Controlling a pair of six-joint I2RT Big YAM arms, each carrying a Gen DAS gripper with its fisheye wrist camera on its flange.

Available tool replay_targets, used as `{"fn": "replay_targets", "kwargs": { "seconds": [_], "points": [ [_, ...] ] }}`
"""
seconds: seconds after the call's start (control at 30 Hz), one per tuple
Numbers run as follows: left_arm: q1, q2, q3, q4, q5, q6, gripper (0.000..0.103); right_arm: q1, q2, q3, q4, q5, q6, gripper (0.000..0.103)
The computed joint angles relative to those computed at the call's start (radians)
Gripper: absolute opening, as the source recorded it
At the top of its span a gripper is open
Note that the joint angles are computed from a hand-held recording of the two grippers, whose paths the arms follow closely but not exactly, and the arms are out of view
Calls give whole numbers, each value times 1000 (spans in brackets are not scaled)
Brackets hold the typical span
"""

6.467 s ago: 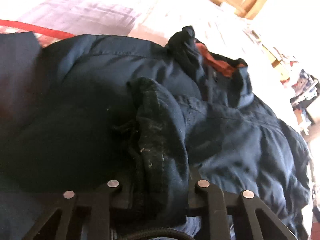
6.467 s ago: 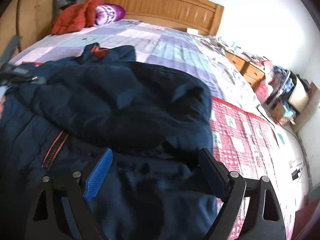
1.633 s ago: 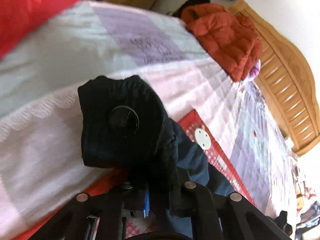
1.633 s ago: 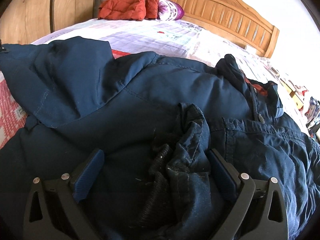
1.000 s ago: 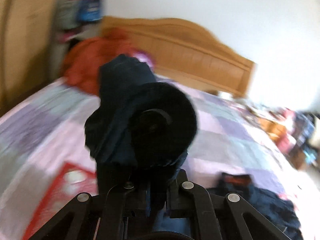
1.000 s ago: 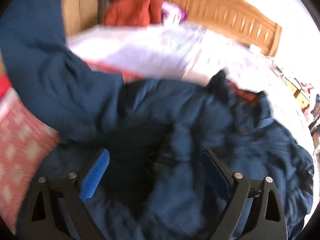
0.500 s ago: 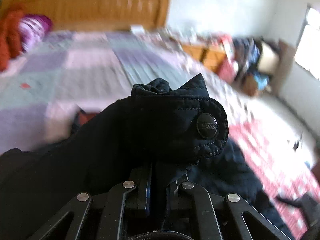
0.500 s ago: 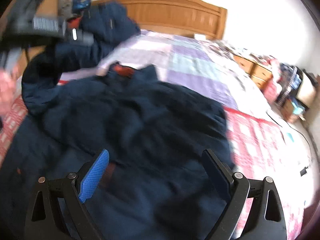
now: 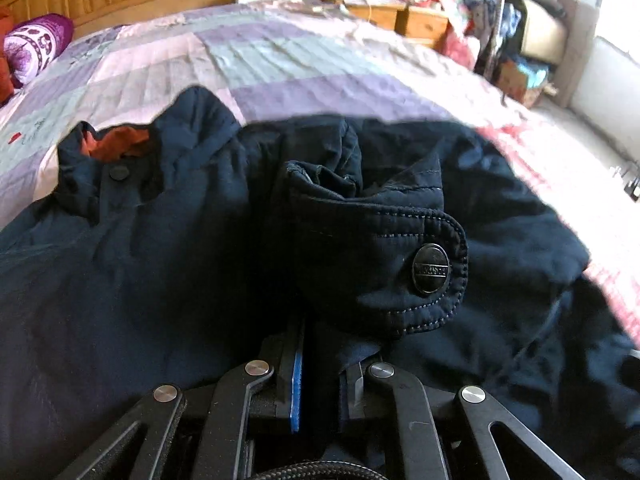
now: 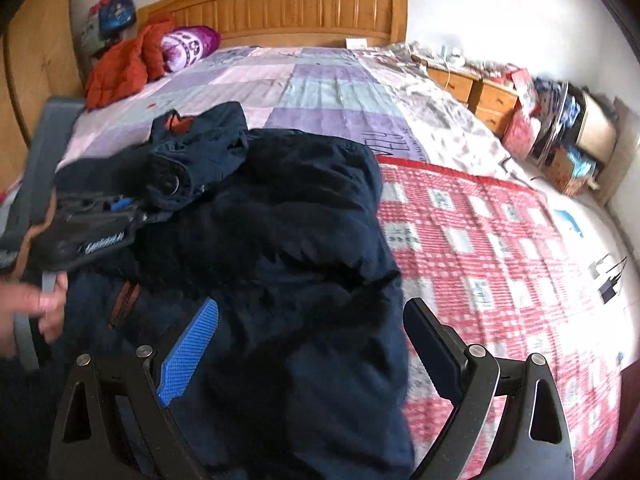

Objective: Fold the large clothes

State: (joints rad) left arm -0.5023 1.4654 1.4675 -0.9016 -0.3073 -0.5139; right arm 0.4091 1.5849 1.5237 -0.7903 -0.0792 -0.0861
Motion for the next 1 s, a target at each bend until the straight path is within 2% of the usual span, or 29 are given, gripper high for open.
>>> {"fn": "replay_targets", "kwargs": {
  "seconds": [0.1, 0.17, 0.23, 0.3, 0.33, 0.43, 0.47, 0.57, 0.63, 0.67, 0.7, 0.77, 0.8, 0.87, 0.93, 1.0],
  "points": [
    [0, -73, -67, 90, 48, -40, 10, 12, 45, 75, -21, -43, 88, 97],
    [3, -107, -97, 122, 75, -52, 12, 22, 72, 125, -24, -50, 135, 97],
    [-5, -126, -111, 108, 83, -41, 18, 35, 92, 166, -6, -45, 167, 101],
    [-40, -105, -86, 37, 6, 27, 26, 50, 106, 200, 10, -40, 187, 102],
    [-51, -91, -75, 19, -22, 51, 26, 59, 107, 210, 10, -27, 187, 102],
    [-57, -78, -68, 38, -24, 39, 26, 84, 120, 245, 14, -1, 188, 102],
    [-49, -78, -72, 61, -13, 22, 27, 91, 121, 249, 17, 5, 190, 102],
    [1, -66, -76, 126, 80, -40, 27, 100, 120, 250, 26, 37, 184, 102],
    [23, -43, -60, 147, 106, -62, 27, 96, 117, 246, 39, 57, 201, 102],
    [26, -28, -45, 145, 111, -56, 31, 92, 113, 241, 45, 69, 220, 102],
    [29, -11, -29, 146, 136, -47, 49, 88, 113, 242, 42, 73, 229, 102],
    [16, -3, -29, 162, 159, -23, 71, 80, 120, 248, 25, 69, 232, 103],
    [-5, 7, -21, 146, 137, 5, 75, 77, 127, 257, 8, 60, 230, 103],
    [-24, -11, -48, 151, 142, -10, 75, 75, 129, 260, -5, 57, 215, 102],
    [-26, -83, -131, 218, 178, -87, 75, 79, 127, 261, -1, 49, 184, 102],
    [-38, -175, -209, 234, 139, -152, 75, 86, 128, 262, 1, 39, 154, 102]
  ]
}}
